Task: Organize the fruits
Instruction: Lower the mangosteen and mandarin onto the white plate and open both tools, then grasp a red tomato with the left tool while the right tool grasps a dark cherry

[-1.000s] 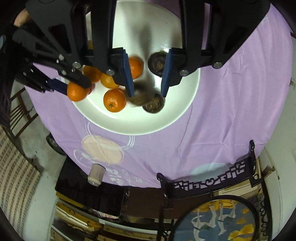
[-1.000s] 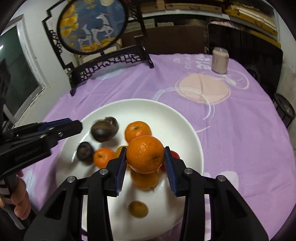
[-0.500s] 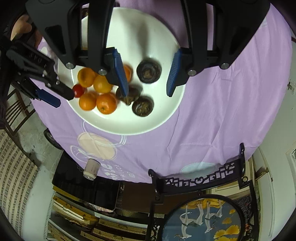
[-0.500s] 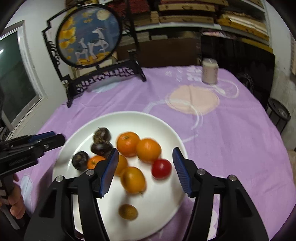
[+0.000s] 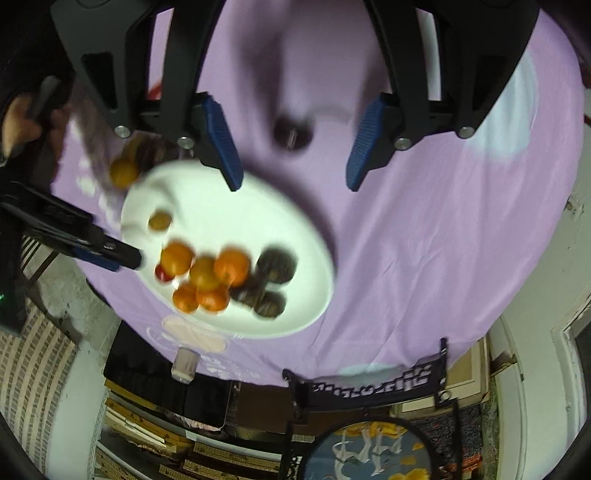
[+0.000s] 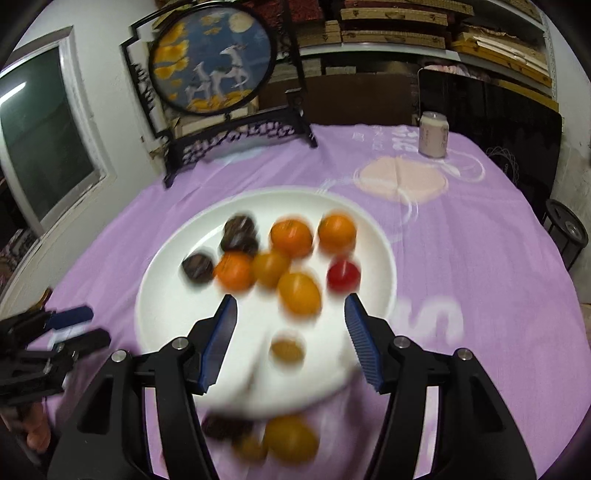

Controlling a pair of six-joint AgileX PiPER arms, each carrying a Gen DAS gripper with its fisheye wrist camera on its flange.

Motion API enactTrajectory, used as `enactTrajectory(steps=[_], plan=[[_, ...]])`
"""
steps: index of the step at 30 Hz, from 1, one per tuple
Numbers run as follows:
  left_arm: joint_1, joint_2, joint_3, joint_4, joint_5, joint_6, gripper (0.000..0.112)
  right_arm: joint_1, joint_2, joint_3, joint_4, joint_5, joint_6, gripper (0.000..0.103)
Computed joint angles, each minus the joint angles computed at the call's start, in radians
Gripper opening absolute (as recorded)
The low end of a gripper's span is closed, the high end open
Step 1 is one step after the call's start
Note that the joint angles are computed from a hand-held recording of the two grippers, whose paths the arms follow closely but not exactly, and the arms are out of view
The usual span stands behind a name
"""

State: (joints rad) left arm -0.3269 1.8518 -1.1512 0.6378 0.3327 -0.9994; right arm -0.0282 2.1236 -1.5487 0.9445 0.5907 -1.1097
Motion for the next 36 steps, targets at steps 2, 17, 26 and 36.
enactTrajectory(steps=[2, 17, 26, 36], plan=[[0.003, -0.038, 0.082, 0.035, -0.031, -0.047, 0.067, -0.016, -0.080, 0.151, 0.042, -0.039, -0.083, 0.063], [-0.017, -0.111, 0.265, 0.181, -0.094, -0.209, 0.075, -0.029, -0.236, 0.462, 0.206, 0.053, -0.333, 0.063], [0.044, -0.181, 0.352, 0.251, -0.134, -0.284, 0.075, 0.172, -0.087, 0.227, -0.090, 0.003, 0.029, 0.044], [0.058, -0.232, 0.392, 0.114, -0.194, -0.104, 0.077, 0.199, -0.089, 0.229, -0.159, -0.039, 0.096, 0.028]])
